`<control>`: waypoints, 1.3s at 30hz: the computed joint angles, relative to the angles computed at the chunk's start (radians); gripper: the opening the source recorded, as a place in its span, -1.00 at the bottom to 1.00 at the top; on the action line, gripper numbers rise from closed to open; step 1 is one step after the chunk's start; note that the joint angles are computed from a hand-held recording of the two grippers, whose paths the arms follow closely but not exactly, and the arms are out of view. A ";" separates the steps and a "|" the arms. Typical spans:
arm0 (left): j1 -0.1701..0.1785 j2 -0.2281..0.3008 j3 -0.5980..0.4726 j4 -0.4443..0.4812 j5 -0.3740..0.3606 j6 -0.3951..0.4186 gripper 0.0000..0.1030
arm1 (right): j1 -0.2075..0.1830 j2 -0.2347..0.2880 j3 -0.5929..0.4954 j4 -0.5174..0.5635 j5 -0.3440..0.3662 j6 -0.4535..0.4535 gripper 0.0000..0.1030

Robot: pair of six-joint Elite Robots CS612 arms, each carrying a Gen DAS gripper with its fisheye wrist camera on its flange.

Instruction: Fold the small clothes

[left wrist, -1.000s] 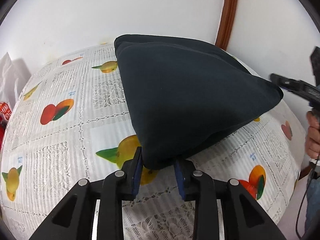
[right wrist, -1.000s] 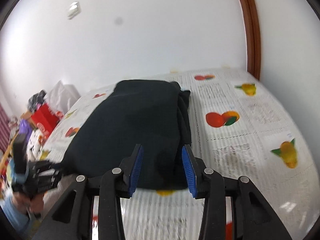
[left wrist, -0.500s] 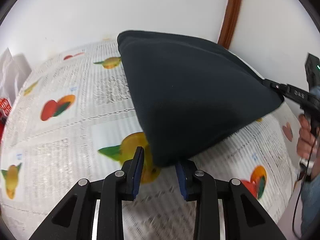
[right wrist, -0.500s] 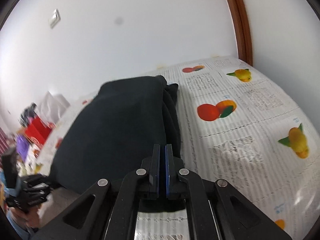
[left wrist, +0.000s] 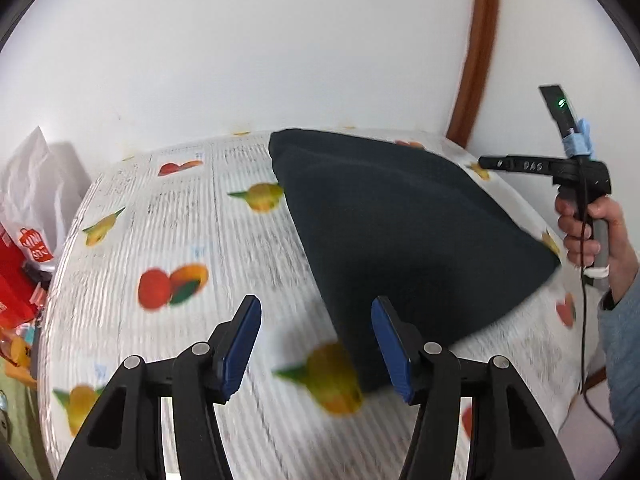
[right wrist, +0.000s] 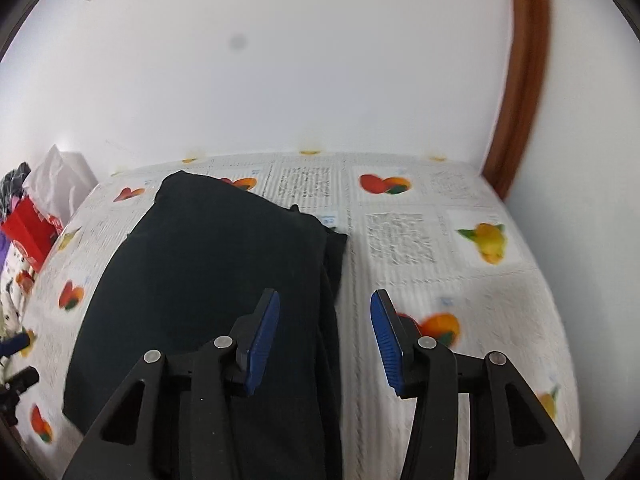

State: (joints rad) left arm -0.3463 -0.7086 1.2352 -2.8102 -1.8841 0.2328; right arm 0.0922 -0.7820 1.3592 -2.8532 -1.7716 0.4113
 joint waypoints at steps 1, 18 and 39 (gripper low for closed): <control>-0.002 0.016 -0.033 0.017 0.005 -0.015 0.07 | -0.009 0.015 -0.031 0.030 0.029 0.007 -0.09; -0.031 0.176 -0.303 0.187 0.002 -0.089 0.07 | -0.100 0.162 -0.198 -0.060 0.329 0.098 -0.91; -0.015 0.089 -0.143 0.132 0.003 -0.048 0.07 | -0.070 0.012 0.025 -0.047 0.270 0.033 -0.15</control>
